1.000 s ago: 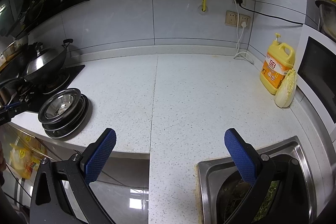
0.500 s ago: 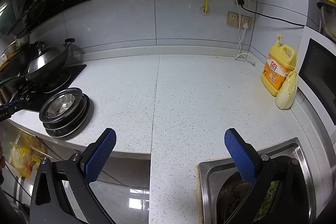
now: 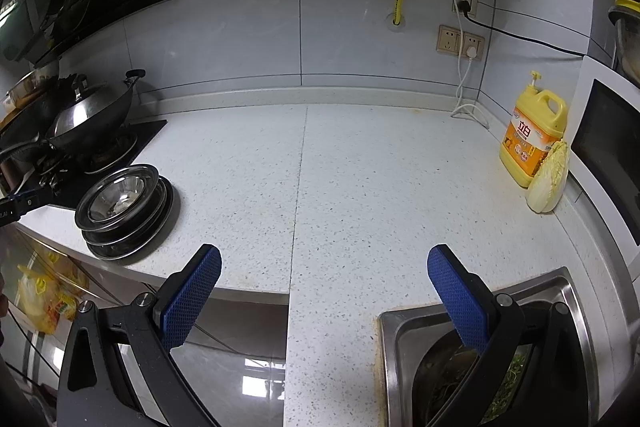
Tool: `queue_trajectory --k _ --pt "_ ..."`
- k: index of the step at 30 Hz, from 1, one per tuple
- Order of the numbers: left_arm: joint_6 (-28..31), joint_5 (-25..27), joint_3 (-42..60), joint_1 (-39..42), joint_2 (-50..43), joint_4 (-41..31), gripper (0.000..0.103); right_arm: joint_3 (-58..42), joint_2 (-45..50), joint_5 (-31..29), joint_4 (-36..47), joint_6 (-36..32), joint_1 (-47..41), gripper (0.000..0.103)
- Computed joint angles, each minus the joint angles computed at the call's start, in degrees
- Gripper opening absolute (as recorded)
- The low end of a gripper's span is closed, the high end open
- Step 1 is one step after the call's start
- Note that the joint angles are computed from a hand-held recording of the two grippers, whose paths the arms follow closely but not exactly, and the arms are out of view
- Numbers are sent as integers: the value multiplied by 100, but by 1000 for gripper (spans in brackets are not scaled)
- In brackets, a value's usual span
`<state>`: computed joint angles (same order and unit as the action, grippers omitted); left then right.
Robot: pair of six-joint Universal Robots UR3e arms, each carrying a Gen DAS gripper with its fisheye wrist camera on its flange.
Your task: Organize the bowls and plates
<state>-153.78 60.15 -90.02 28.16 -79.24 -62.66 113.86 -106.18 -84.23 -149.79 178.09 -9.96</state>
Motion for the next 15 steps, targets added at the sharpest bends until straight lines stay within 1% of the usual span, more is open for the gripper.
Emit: queue_trajectory --k 3,6,15 --pt "-22 96 -62 -56 42 115 62 -26 44 -23 -8 -11 32 102" --pt "12 45 -49 -45 54 44 62 -40 64 -45 0 -10 58 102" --pt "-12 4 -133 10 150 121 62 -12 47 -97 -31 -8 81 102"
